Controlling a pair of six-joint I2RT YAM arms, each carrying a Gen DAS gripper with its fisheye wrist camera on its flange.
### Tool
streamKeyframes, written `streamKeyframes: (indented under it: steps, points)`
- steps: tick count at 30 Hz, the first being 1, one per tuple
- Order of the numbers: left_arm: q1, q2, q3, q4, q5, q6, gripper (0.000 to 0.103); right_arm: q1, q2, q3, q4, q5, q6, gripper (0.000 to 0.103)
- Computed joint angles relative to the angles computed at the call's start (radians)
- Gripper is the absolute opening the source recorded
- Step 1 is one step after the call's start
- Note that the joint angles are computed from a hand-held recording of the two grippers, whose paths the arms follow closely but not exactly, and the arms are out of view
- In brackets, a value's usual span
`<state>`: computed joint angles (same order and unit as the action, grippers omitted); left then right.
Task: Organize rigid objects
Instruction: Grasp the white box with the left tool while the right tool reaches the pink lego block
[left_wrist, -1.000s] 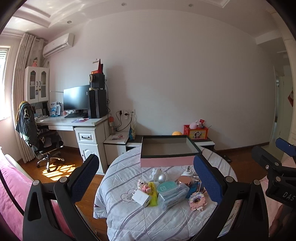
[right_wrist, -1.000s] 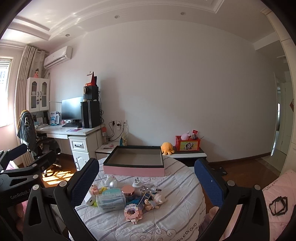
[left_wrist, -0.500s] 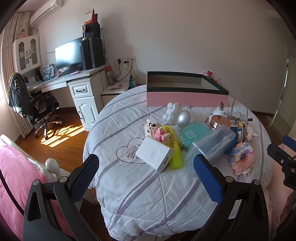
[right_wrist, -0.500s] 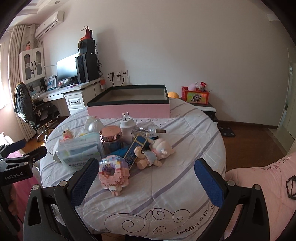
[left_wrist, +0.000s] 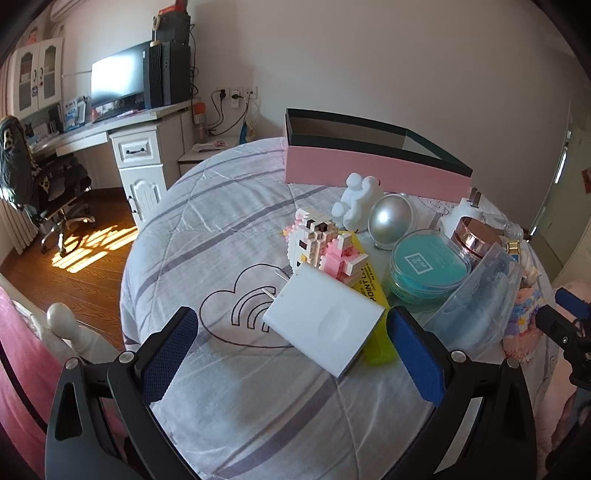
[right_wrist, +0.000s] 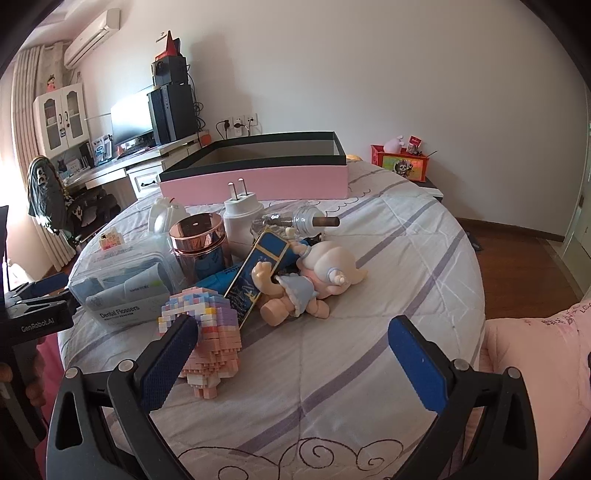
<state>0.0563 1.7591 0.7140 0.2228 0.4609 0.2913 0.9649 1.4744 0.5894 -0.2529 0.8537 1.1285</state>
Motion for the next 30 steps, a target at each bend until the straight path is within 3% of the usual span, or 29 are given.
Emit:
streamKeyframes:
  steps: [2, 5, 6, 7, 9, 18, 26, 27, 30]
  points:
    - [0.013, 0.044, 0.05, -0.038, 0.045, -0.034, 0.103, -0.01, -0.013, -0.013, 0.014, 0.005, -0.006, 0.103]
    - [0.016, 0.062, 0.048, 0.007, 0.068, -0.045, 0.097, -0.023, -0.034, -0.026, 0.026, 0.005, -0.003, 0.103]
    - [0.02, 0.06, 0.039, 0.022, 0.083, -0.032, 0.089, -0.029, -0.037, -0.029, 0.024, 0.004, -0.004, 0.103]
    - [0.027, 0.057, 0.032, 0.03, 0.11, -0.024, 0.072, -0.037, -0.049, -0.04, 0.033, -0.002, -0.013, 0.103]
    - [0.027, 0.058, 0.024, 0.044, 0.106, -0.031, 0.065, -0.048, -0.061, -0.053, 0.056, -0.013, -0.025, 0.103]
    - [0.004, -0.047, -0.101, 0.143, -0.004, 0.008, 0.065, -0.046, -0.004, -0.025, 0.141, -0.059, -0.09, 0.103]
    - [0.009, -0.159, -0.169, 0.169, -0.02, 0.03, 0.065, -0.037, 0.089, 0.029, 0.175, -0.102, -0.105, 0.103]
    - [0.013, -0.173, -0.176, 0.167, -0.013, 0.034, 0.065, -0.041, 0.099, 0.028, 0.195, -0.113, -0.117, 0.101]
    - [0.016, -0.214, -0.192, 0.152, -0.006, 0.044, 0.065, -0.054, 0.125, 0.03, 0.231, -0.145, -0.149, 0.08]
